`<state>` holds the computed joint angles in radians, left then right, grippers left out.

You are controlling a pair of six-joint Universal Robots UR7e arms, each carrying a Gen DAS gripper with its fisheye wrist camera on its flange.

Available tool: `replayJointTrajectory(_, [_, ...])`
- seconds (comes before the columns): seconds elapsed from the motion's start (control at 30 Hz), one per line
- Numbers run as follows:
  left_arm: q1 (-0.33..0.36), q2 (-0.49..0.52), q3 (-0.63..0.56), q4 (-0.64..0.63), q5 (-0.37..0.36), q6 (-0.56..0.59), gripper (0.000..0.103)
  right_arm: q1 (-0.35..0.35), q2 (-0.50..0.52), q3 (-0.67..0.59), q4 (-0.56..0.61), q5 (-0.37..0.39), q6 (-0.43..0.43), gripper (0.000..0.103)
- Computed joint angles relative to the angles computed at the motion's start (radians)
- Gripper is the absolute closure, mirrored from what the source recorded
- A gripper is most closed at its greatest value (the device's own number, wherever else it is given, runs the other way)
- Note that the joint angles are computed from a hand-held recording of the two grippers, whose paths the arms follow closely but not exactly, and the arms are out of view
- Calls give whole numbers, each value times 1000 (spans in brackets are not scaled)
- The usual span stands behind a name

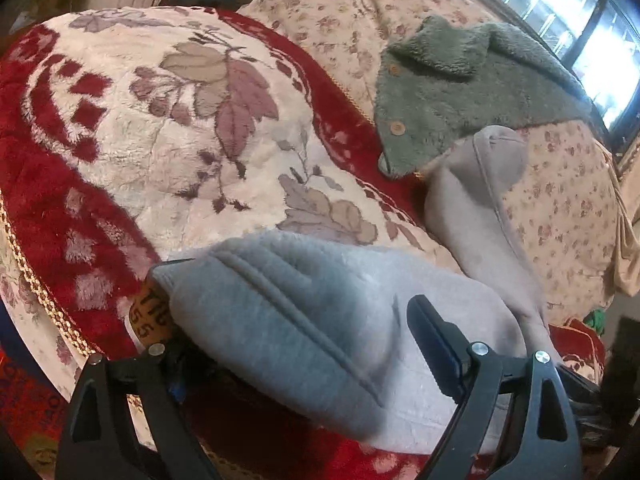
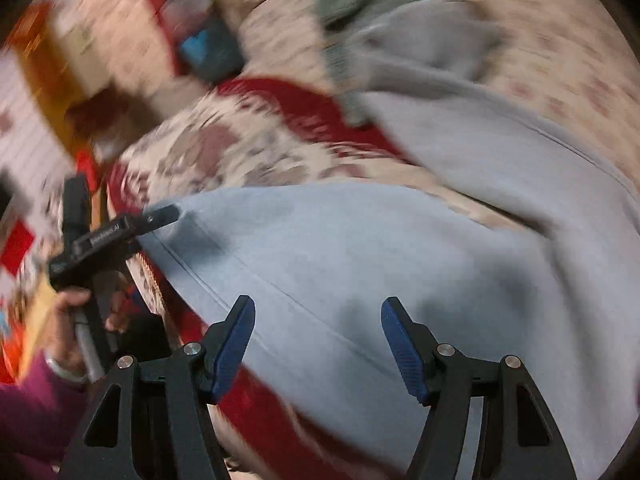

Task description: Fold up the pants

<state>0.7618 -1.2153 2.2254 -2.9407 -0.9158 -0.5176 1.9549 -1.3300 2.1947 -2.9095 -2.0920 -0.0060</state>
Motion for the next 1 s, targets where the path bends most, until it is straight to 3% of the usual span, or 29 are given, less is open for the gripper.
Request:
replayJointTrajectory(0.07, [5, 6, -5, -6, 6, 3, 13, -8, 104, -56, -42, 12, -30, 32])
replayJointTrajectory(0.2, [18, 25, -19, -9, 15, 0, 13, -30, 203, -120, -55, 27, -43, 32])
replayJointTrajectory(0.37, [50, 62, -48, -44, 4, -10, 13, -40, 242, -122, -86, -2, -62, 32])
replayJointTrajectory(0.43, [63, 89, -72, -110, -15, 56, 13, -40, 246, -117, -107, -4, -74, 32])
replayJointTrajectory(0.47, [66, 100, -84, -140, -24, 101, 23, -40, 248, -117, -108, -6, -74, 32])
replayJointTrajectory(0.5, [67, 112, -101, -184, -39, 176, 45, -40, 247, -116, -108, -8, -72, 32])
replayJointTrajectory(0.53, [64, 119, -113, -228, -55, 250, 57, -40, 245, -116, -108, -8, -65, 32])
replayJointTrajectory(0.57, [61, 118, -120, -276, -90, 329, 60, -39, 246, -117, -106, -8, -58, 32])
replayJointTrajectory(0.63, [53, 103, -113, -354, -139, 446, 59, -40, 240, -115, -103, -2, -42, 32])
replayJointTrajectory(0.7, [43, 92, -114, -276, -61, 462, 58, -41, 238, -114, -104, 4, -30, 30])
replayJointTrajectory(0.8, [75, 60, -113, -45, 32, 290, 58, -37, 245, -124, -93, 12, -26, 27])
replayJointTrajectory(0.9, [110, 1, -85, 92, 21, 164, 55, -36, 247, -138, -77, 56, -14, 27])
replayJointTrajectory(0.93, [108, -15, -72, 106, 29, 144, 51, -34, 250, -142, -86, 68, -18, 27])
replayJointTrajectory(0.97, [92, -26, -59, 125, 79, 117, 27, -32, 257, -144, -97, 73, -29, 27])
replayJointTrajectory(1.0, [62, -29, -42, 125, 164, 95, 16, -29, 268, -152, -102, 68, -42, 27])
